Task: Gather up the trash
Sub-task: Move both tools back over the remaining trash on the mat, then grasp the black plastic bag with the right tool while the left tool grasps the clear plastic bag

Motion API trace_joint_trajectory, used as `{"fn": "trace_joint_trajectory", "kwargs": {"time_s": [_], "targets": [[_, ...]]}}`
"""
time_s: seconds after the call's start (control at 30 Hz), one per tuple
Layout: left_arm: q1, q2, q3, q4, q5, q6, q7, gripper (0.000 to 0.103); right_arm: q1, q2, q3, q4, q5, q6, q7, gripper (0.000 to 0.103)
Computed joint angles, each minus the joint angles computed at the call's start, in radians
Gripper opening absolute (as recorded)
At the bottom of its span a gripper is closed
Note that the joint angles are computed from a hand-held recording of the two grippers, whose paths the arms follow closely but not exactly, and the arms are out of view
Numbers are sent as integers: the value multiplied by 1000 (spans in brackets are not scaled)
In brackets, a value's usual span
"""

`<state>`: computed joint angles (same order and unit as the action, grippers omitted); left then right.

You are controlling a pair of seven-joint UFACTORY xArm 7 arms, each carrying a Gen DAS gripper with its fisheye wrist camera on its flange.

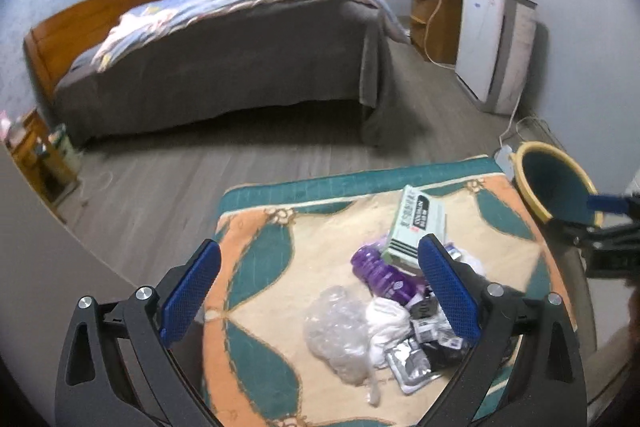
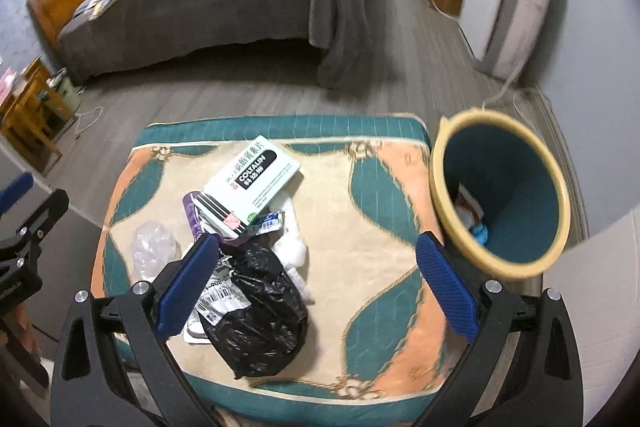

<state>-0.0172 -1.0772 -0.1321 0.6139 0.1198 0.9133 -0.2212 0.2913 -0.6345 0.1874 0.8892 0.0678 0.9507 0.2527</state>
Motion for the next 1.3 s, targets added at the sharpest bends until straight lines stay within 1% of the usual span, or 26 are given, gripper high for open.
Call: {"fn": "trace_joint_trajectory", "kwargs": {"time_s": [0.1,0.2,0.27,0.33,0.57,0.67,0.83,0.93,1.03,1.1,1.13,1.17,1.2,1.23,1.27,1.3], "targets": [[4,0,29,-19,-29,18,-21,98,-7,-12,31,-39,-16,-15,43,97],[8,-5,43,-40,-35,41,-20,98,-1,2,57,-53,-60,-14,42,97],[19,-6,30,-53,-13,48,-12,98,14,7,57,-66,-68,-34,32,97],[27,-1,18,-60,5,64,-8,98,26,19,59,-69,-70,-33,26,97],[19,41,21,-78,-10,105,-30,98,65,75,59,-63,-75,34,-24,97],[11,61,23,-88,-17,128,-39,98,76,93,49,-63,-61,54,-40,97],[-23,117,18,-92,-24,165,-24,98,80,103,37,-67,-39,68,-48,97],[-42,148,22,-97,-38,192,-17,98,84,110,25,-68,-15,77,-57,90],[-48,151,26,-104,-46,184,-26,98,87,111,19,-68,3,82,-69,80],[-50,155,34,-106,-57,186,-33,97,95,116,14,-67,18,90,-88,70],[-52,158,39,-106,-66,191,-34,95,97,118,15,-66,21,96,-97,65],[-54,161,41,-106,-69,196,-32,93,99,120,15,-65,24,101,-104,58],[-55,160,38,-106,-66,200,-31,90,101,122,13,-66,31,104,-112,49],[-60,155,40,-108,-69,198,-26,77,102,123,11,-66,37,105,-118,47],[-64,154,45,-108,-75,198,-22,66,102,121,10,-67,41,104,-122,42],[-69,152,47,-109,-84,197,-21,62,101,119,11,-68,43,101,-124,36]]}}
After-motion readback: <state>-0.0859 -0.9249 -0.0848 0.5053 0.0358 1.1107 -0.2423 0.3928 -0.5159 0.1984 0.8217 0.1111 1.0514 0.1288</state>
